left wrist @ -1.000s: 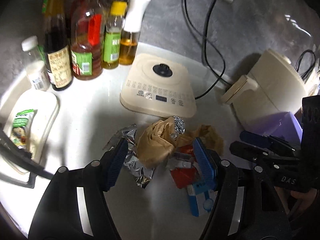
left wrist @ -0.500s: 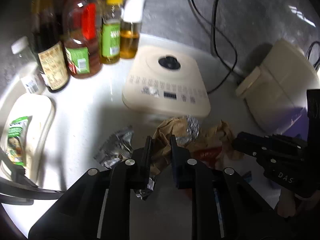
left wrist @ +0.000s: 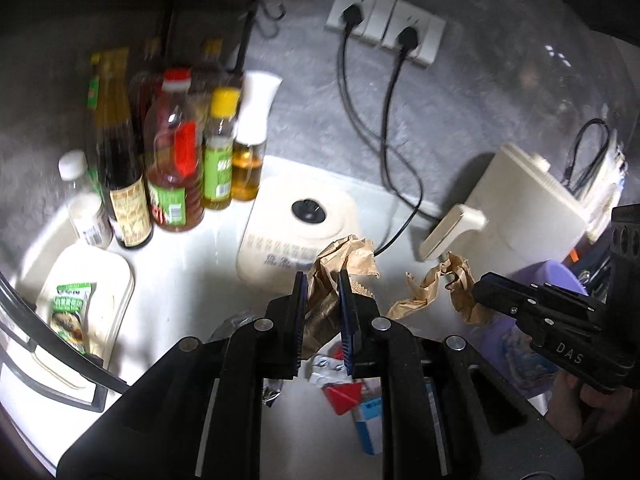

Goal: Collect trash
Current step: 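Carry the brown paper to the purple bucket and open the left tool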

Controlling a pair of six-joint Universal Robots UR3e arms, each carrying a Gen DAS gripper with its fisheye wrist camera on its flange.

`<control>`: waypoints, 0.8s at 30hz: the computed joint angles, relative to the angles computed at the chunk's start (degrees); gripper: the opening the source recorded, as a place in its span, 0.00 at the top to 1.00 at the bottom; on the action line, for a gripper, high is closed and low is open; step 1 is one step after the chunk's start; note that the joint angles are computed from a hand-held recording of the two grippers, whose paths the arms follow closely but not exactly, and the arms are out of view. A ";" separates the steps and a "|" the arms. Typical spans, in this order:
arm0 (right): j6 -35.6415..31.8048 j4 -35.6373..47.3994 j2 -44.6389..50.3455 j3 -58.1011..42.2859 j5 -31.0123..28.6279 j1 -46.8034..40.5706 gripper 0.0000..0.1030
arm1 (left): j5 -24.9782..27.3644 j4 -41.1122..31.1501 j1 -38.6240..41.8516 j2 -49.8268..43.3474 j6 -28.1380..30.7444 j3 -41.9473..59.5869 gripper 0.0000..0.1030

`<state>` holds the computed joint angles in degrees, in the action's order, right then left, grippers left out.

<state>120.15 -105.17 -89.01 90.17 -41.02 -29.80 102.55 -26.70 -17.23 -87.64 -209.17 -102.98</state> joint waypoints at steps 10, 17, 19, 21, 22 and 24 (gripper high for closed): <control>-7.97 17.24 -6.96 -5.57 9.66 -14.21 0.86 | 1.39 -1.23 -5.11 -1.29 1.63 7.09 0.85; -11.93 26.66 -7.16 -12.38 13.90 -24.74 0.86 | -0.56 -0.41 -8.74 -6.85 2.89 14.00 0.85; -11.98 27.37 -6.86 -13.73 14.73 -27.17 0.86 | -1.24 -0.35 -9.57 -8.50 3.29 16.18 0.85; -11.51 26.91 -6.74 -14.48 15.29 -29.91 0.86 | -1.85 -0.57 -10.53 -10.34 3.78 18.81 0.85; -11.15 26.54 -6.52 -14.84 15.16 -30.86 0.86 | -2.04 -1.01 -11.04 -11.28 4.07 20.30 0.85; -11.84 27.51 -6.10 -15.77 15.24 -32.87 0.86 | -2.64 -1.96 -12.16 -13.33 4.91 23.75 0.85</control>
<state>108.31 -77.66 -95.11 74.40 -25.78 -62.67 99.92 -28.66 -29.39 -100.98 -204.26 -79.23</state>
